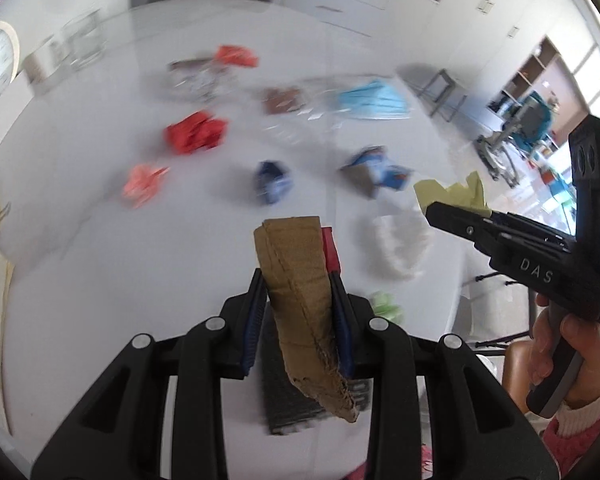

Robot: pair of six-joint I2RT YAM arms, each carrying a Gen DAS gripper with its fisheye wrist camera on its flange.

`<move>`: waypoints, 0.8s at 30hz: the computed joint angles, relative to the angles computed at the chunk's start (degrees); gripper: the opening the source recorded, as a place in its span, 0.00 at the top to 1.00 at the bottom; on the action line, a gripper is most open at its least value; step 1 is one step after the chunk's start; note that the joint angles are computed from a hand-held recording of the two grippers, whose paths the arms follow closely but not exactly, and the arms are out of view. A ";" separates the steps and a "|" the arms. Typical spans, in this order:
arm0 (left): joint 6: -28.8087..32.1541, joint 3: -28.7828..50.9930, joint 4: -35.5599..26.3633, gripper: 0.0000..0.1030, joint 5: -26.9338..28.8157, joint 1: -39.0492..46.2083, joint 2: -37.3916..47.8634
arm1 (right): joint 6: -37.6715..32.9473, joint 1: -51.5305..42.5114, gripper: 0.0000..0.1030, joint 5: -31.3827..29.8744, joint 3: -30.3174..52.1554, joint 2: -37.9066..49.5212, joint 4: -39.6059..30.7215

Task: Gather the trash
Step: 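Carry cardboard and yellow paper to the white wastebasket and release both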

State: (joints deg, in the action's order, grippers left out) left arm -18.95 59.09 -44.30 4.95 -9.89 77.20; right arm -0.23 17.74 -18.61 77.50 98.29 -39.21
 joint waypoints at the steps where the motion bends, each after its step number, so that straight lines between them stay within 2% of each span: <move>1: -1.71 2.82 -0.03 0.70 -0.54 -3.35 2.01 | -1.77 -3.44 0.74 -0.57 -0.52 -1.62 -1.27; 4: -5.42 11.45 -0.05 0.70 -1.26 -11.86 8.96 | -6.93 -12.74 0.74 -0.80 -0.74 -4.38 -4.42; 9: -7.73 28.73 -0.85 0.70 -1.60 -22.49 24.70 | -14.16 -25.34 0.74 -1.70 1.33 -4.03 -7.56; 12: -8.75 42.29 -3.63 0.70 0.25 -26.30 36.55 | -17.14 -32.03 0.74 -3.41 3.39 -1.61 -8.36; 15: -9.01 54.53 -8.04 0.68 -0.36 -28.80 45.74 | -18.65 -35.94 0.73 -4.33 4.95 0.89 -8.36; 17: -8.88 63.39 -11.55 0.61 -0.74 -30.25 51.87 | -19.01 -37.43 0.73 -4.76 6.11 2.57 -8.47; 19: -9.09 75.50 -18.11 0.44 -3.02 -31.70 59.08 | -19.39 -38.82 0.73 -4.97 6.84 4.13 -8.40; 20: -9.31 80.16 -20.71 0.39 -4.14 -32.39 61.35 | -19.65 -39.46 0.72 -5.20 7.19 4.86 -8.53; 22: -9.97 87.53 -24.85 0.22 -6.77 -33.51 65.11 | -20.23 -40.51 0.72 -5.69 7.81 6.14 -8.77; 24: -10.45 91.83 -27.41 0.16 -8.73 -34.14 67.10 | -20.66 -41.07 0.72 -6.02 8.00 7.23 -8.93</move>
State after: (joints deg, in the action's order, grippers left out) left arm -29.40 150.92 -71.72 -3.78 -44.03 144.30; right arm -20.89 -23.33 -24.64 85.50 105.52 -48.14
